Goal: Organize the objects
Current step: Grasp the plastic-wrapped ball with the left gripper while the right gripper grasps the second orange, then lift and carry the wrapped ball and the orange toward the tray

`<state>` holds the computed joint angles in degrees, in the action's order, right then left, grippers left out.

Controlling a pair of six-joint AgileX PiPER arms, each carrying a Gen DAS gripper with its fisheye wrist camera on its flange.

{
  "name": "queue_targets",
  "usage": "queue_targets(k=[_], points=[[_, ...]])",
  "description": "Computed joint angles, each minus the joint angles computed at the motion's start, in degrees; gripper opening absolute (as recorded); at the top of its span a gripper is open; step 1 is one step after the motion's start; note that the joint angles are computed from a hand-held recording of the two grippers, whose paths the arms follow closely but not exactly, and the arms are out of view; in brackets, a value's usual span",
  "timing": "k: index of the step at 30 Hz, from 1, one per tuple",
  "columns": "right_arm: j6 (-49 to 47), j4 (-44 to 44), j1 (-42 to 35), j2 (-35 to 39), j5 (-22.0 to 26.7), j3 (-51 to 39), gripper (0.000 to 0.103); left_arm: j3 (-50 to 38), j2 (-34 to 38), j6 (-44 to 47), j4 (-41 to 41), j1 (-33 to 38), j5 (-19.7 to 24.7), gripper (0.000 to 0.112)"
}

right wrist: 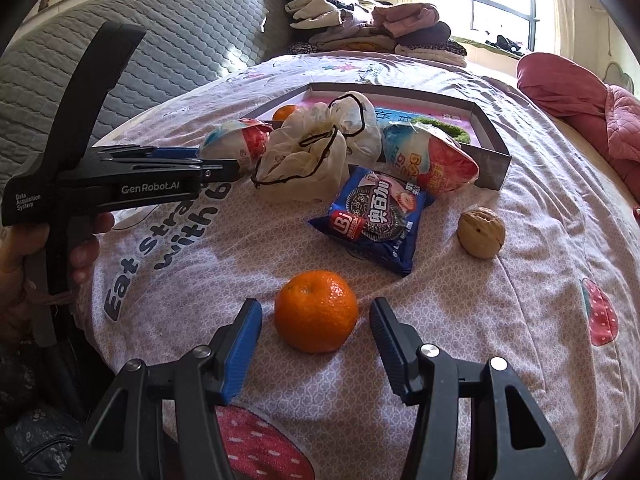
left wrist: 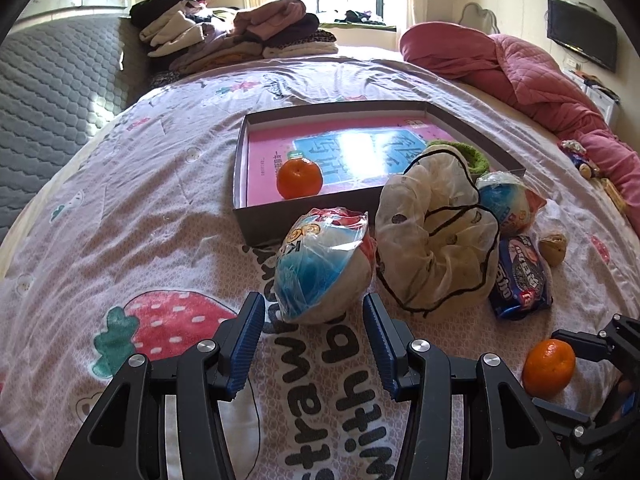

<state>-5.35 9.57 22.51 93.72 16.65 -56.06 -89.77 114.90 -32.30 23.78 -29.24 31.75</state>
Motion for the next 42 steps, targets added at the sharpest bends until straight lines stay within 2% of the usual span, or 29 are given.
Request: queue_targets(k=[5,10,21,25,34,42], points=[[2.36,-1.88,0.37,0.85,-1.15,-0.28,0.056,-2.64,2.13,4.05,-4.09,0.70,0.96,0.052],[-0.32,0.75,0.11,1.33,-2.26,-0.11,0.055,-4.47,3.33,4.67,-4.55,0.85,1.04,0.052],[1.62,-2.87,1.04,1.51,-4.54,0.85,0.041,-8.80,5.88,6.44,-6.66,1.67,1.37,0.052],[-8.22,7.45,-0.24,1.39,-4.39,0.98,0.040,-9.97,6.64,9.32,-10.37,2.61,0.37,0.052],[-15.09,14.69,-1.13,1.15,-4.15,1.07,0.040,-7.87,5.35,13.38,-16.98,4.33,-3.14,0.051],[-17.80,17.35,-1.65,0.03,-4.59,1.82,0.040,-2.50,1.64,5.53,-7.76,2.44,-6.04,0.051]])
